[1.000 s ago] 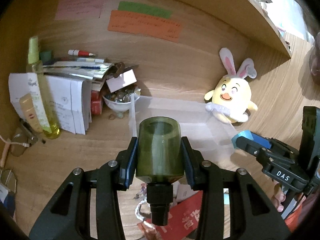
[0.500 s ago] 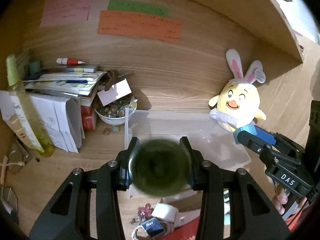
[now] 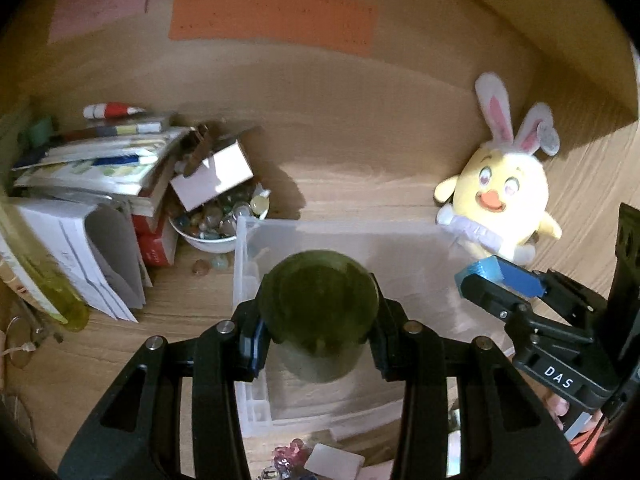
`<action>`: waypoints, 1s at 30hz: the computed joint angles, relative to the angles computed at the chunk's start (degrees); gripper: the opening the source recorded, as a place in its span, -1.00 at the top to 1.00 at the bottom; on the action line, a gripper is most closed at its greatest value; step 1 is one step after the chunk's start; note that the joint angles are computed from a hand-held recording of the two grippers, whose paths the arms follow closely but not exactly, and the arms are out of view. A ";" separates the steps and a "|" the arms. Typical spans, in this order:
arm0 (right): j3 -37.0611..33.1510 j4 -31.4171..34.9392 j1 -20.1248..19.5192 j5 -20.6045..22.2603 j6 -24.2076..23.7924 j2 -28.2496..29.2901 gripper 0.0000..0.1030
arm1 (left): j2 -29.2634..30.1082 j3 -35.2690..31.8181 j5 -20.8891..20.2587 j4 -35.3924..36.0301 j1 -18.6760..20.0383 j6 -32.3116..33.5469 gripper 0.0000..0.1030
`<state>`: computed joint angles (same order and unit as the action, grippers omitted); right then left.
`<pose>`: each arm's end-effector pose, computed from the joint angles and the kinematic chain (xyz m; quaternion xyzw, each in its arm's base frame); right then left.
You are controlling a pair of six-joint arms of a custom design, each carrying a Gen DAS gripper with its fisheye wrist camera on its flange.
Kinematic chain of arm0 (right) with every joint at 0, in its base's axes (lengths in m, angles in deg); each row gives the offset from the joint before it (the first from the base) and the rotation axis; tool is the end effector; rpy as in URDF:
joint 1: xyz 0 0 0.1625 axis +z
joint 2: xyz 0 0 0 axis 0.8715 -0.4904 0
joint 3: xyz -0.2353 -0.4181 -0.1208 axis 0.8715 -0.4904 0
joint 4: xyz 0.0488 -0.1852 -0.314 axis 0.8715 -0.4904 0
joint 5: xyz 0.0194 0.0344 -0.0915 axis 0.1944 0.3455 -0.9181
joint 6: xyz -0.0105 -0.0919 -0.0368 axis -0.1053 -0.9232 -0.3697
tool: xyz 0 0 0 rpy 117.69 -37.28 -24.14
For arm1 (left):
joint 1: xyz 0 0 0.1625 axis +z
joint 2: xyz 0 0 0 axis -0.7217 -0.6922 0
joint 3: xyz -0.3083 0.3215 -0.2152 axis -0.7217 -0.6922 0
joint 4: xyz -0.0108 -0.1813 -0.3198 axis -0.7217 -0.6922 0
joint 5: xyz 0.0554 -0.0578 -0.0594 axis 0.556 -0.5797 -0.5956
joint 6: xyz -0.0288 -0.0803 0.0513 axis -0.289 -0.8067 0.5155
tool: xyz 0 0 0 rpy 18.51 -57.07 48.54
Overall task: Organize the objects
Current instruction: 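Carry the green bottle and blue tape into the clear box and release both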
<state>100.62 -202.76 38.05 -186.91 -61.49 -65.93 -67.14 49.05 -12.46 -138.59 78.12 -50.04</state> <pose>0.1413 -0.3523 0.2455 0.1777 -0.8504 0.3992 0.2929 -0.2950 -0.4124 0.0932 0.2901 0.8952 -0.2826 0.1860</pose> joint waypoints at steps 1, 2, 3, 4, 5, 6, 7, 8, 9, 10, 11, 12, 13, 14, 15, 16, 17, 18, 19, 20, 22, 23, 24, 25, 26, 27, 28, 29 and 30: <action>-0.15 0.79 -0.45 0.02 0.24 0.04 0.25 | 0.40 -0.32 0.09 0.50 0.19 0.12 0.20; -0.28 1.57 -0.89 0.12 0.39 -0.02 0.25 | 0.85 -0.60 0.10 0.95 0.41 0.14 0.21; -0.43 2.34 -1.29 0.15 0.51 -0.01 0.25 | 1.15 -0.82 -0.09 1.35 0.66 0.17 0.20; -0.70 3.06 -1.60 -0.10 0.54 0.00 0.25 | 1.37 -0.98 -0.29 1.55 0.83 0.18 0.21; -0.95 3.33 -1.70 -0.66 0.53 0.31 0.25 | 1.63 -1.16 -0.58 1.74 1.08 0.20 0.20; -1.07 3.37 -1.82 -1.09 0.39 0.61 0.25 | 1.87 -1.25 -0.78 1.81 1.26 0.25 0.20; -1.18 3.45 -1.93 -1.44 0.22 0.83 0.25 | 2.19 -1.40 -1.01 1.91 1.49 0.37 0.20; -1.34 3.58 -1.98 -1.87 0.08 1.11 0.25 | 2.39 -1.51 -1.19 2.10 1.67 0.51 0.20; -1.47 3.83 -2.01 -2.15 0.05 1.31 0.25 | 2.56 -1.57 -1.29 2.26 1.71 0.54 0.20; -1.55 4.11 -2.01 -2.35 0.03 1.43 0.25 | 2.78 -1.66 -1.45 2.52 1.82 0.63 0.20; -1.73 4.53 -1.99 -2.67 0.01 1.57 0.25 | 2.97 -1.68 -1.59 2.73 1.91 0.70 0.20; -1.82 4.66 -1.95 -2.90 -0.03 1.71 0.25 | 3.15 -1.82 -1.64 2.93 1.96 0.74 0.20; -1.94 4.74 -1.87 -3.32 -0.20 1.98 0.25 | 3.20 -1.88 -1.68 3.10 2.03 0.83 0.20; -2.12 4.79 -1.80 -3.62 -0.34 2.29 0.25 | 3.27 -1.89 -1.67 3.19 2.09 0.91 0.20; -2.19 4.88 -1.79 -3.80 -0.45 2.48 0.25 | 3.24 -1.83 -1.63 3.20 2.13 1.02 0.20; -2.22 4.90 -1.79 -3.92 -0.50 2.64 0.25 | 3.23 -1.79 -1.52 3.18 2.14 1.12 0.20; -2.27 4.88 -1.76 -4.13 -0.63 2.85 0.25 | 3.20 -1.74 -1.29 3.22 2.11 1.22 0.20; -2.33 4.80 -1.75 -4.41 -0.81 3.13 0.25 | 3.18 -1.83 -1.20 3.39 2.11 1.29 0.20; -2.44 4.77 -1.71 -4.60 -0.93 3.38 0.25 | 3.16 -1.85 -1.10 3.63 2.10 1.32 0.18; -2.50 4.65 -1.69 -4.81 -1.06 3.64 0.25 | 3.14 -1.93 -0.97 3.95 2.07 1.26 0.12; -2.70 4.40 -1.57 -5.27 -1.12 4.09 0.25 | 3.20 -1.98 -0.45 4.07 1.89 0.98 -0.08; -2.70 4.33 -1.58 -5.32 -1.25 4.14 0.25 | 3.20 -1.69 -0.23 3.32 1.73 1.10 -0.14; -2.69 4.28 -1.54 -5.37 -1.33 4.16 0.25 | 3.12 -1.67 -0.21 3.25 1.66 1.13 -0.17; -2.67 4.26 -1.51 -5.45 -1.33 4.14 0.25 | 3.02 -1.54 0.05 3.09 1.46 1.09 -0.19; -2.63 4.28 -1.49 -5.49 -1.31 4.05 0.25 | 3.00 -1.25 0.78 2.53 1.08 1.17 -0.25; -2.64 4.29 -1.49 -5.44 -1.31 3.99 0.24 | 2.93 -1.06 1.41 2.23 0.79 1.33 -0.29; -2.55 4.12 -1.40 -5.40 -1.34 3.87 0.20 | 2.80 -0.93 1.81 2.07 0.61 1.49 -0.30; -2.52 3.68 -1.26 -5.41 -1.37 4.01 0.15 | 2.65 -0.81 2.10 1.95 0.39 1.56 -0.33; -2.36 2.69 -1.05 -5.45 -1.58 4.16 0.03 | 2.44 -0.57 2.34 1.62 0.11 1.71 -0.36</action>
